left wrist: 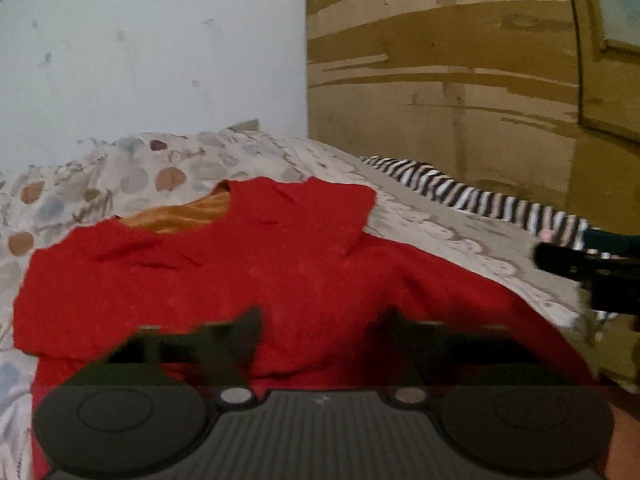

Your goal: Fold small clothes

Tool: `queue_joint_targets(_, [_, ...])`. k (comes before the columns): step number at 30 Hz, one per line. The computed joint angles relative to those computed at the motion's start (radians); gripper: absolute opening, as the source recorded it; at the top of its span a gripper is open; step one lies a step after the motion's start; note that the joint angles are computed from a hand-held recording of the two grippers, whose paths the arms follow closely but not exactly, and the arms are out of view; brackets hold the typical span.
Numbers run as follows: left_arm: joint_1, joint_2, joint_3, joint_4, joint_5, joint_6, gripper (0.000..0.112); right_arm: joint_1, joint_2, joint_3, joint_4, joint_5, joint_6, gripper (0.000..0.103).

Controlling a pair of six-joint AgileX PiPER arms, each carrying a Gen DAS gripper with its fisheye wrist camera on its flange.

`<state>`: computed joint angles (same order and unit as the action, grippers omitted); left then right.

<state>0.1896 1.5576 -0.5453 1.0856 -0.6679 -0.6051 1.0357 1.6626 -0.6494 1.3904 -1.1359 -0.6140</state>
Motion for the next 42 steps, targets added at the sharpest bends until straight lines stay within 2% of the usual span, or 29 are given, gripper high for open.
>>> queue_joint_targets(3, [0.031,-0.025,-0.008,0.104,0.017,-0.024,0.082,-0.006,0.002,-0.013,-0.010,0.025,-0.012,0.103])
queue_joint_targets(7, [0.077,-0.073,0.014,0.086,0.062,0.034,0.087,-0.016,-0.002,-0.031,-0.037,0.093,-0.049,0.103])
queue_joint_targets(8, [0.090,-0.078,0.028,0.024,0.069,0.093,0.089,-0.024,-0.006,-0.034,-0.048,0.123,-0.064,0.103])
queue_joint_targets(12, [0.104,-0.064,0.038,-0.376,0.146,0.435,0.095,-0.077,-0.001,-0.080,-0.107,0.250,-0.168,0.103])
queue_joint_targets(15, [0.109,0.025,-0.033,-0.676,0.168,0.711,0.097,-0.117,0.018,-0.147,-0.129,0.320,-0.237,0.103])
queue_joint_targets(17, [0.097,0.111,-0.111,-0.876,0.176,0.906,0.097,-0.156,0.034,-0.213,-0.144,0.398,-0.277,0.103])
queue_joint_targets(19, [0.077,0.182,-0.195,-1.065,0.221,1.082,0.097,-0.217,0.049,-0.296,-0.130,0.544,-0.319,0.103])
queue_joint_targets(20, [0.073,0.214,-0.227,-1.113,0.226,1.130,0.099,-0.247,0.059,-0.337,-0.115,0.620,-0.330,0.103])
queue_joint_targets(22, [0.080,0.257,-0.255,-1.090,0.196,1.112,0.101,-0.297,0.093,-0.416,-0.098,0.748,-0.320,0.103])
queue_joint_targets(24, [0.083,0.287,-0.270,-1.066,0.148,1.094,0.102,-0.320,0.140,-0.493,-0.044,0.813,-0.362,0.103])
queue_joint_targets(31, [0.112,0.404,-0.353,-1.066,0.024,1.094,0.103,-0.308,0.280,-0.629,0.243,0.784,-0.665,0.103])
queue_joint_targets(32, [0.111,0.413,-0.354,-1.092,-0.002,1.104,0.103,-0.311,0.282,-0.619,0.236,0.791,-0.649,0.103])
queue_joint_targets(34, [0.095,0.436,-0.366,-1.215,-0.053,1.188,0.101,-0.320,0.273,-0.587,0.123,0.814,-0.525,0.103])
queue_joint_targets(36, [0.114,0.441,-0.389,-1.225,-0.049,1.141,0.099,-0.333,0.268,-0.578,0.090,0.837,-0.477,0.103])
queue_joint_targets(38, [0.155,0.426,-0.382,-1.122,-0.059,0.997,0.099,-0.343,0.273,-0.583,0.119,0.854,-0.497,0.103])
queue_joint_targets(40, [0.164,0.416,-0.385,-1.129,-0.057,0.960,0.099,-0.339,0.277,-0.588,0.135,0.847,-0.515,0.103])
queue_joint_targets(42, [0.177,0.409,-0.423,-1.141,0.039,0.917,0.099,-0.330,0.281,-0.593,0.153,0.831,-0.543,0.103])
